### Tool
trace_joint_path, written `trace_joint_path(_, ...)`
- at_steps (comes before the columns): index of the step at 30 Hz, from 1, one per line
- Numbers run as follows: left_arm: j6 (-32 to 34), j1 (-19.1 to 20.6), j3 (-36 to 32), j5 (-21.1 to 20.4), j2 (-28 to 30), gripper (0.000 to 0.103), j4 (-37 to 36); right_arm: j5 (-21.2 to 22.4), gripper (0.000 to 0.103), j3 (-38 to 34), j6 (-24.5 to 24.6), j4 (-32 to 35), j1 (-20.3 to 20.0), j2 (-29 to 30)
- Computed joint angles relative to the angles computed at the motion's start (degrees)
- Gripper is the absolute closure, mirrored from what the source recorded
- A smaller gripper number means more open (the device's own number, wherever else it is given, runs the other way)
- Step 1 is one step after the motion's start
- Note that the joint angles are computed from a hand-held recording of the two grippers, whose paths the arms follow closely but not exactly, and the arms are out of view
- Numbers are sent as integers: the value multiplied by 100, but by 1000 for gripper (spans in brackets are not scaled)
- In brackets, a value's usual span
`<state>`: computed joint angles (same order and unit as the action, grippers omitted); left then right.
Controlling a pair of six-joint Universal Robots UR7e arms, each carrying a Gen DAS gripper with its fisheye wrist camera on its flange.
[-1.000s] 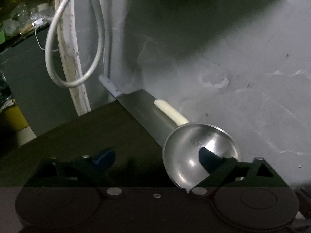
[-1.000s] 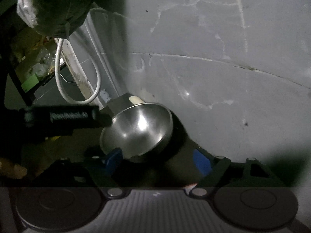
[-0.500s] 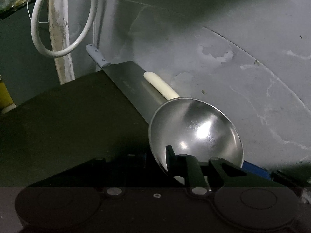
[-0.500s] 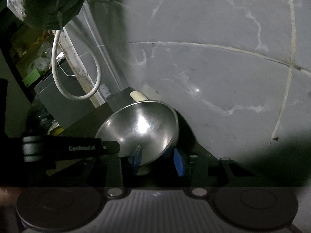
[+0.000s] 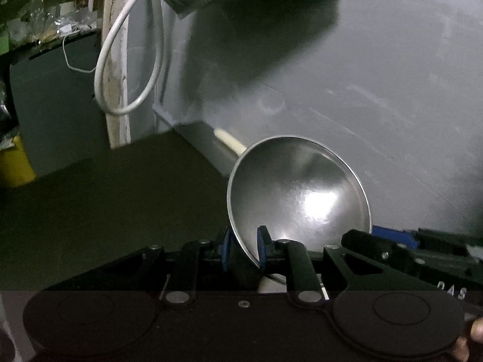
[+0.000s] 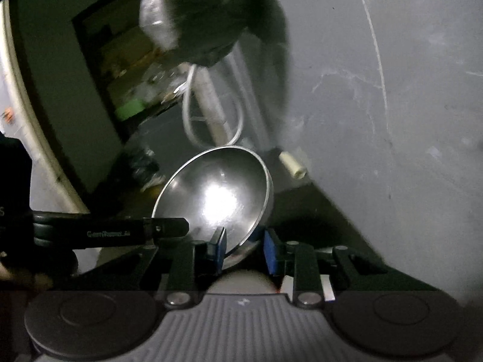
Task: Organize plates and bowls
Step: 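Lift the saucepan with both grippers and lower it beside the stacked plates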
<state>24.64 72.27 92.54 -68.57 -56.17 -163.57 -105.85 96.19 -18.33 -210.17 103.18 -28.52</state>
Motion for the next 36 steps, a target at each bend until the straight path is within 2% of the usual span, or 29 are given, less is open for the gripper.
trace_joint_path(3, -284, -118, 757, 123, -583, 83, 88, -24, 73, 648, 177, 185, 97, -370)
trace_joint_path(7, -667, -239, 1565, 275, -1285, 82, 568, -108, 73, 1481, 351, 477, 228, -869)
trace_joint_path(12, -1147, -284, 2141, 312, -1869, 82, 1277, -200, 73, 2163, 557, 877, 366, -1256)
trace_joint_path(17, -1297, -346, 2463, 403, -2249, 82, 1742, -247, 73, 2592, 764, 1252, 434, -1490)
trace_joint_path(22, -1525, -297, 2535, 348, -2520, 81, 2433, -185, 73, 2591, 877, 1908, 461, -1611)
trace_joint_path(28, -1794, -354, 2464, 617, -2628, 81, 3304, -87, 72, 2488, 1085, 2759, 450, -1664)
trace_joint_path(36, -2022, -422, 2406, 859, -2716, 80, 3803, -45, 72, 2376, 1105, 3180, 457, -1618)
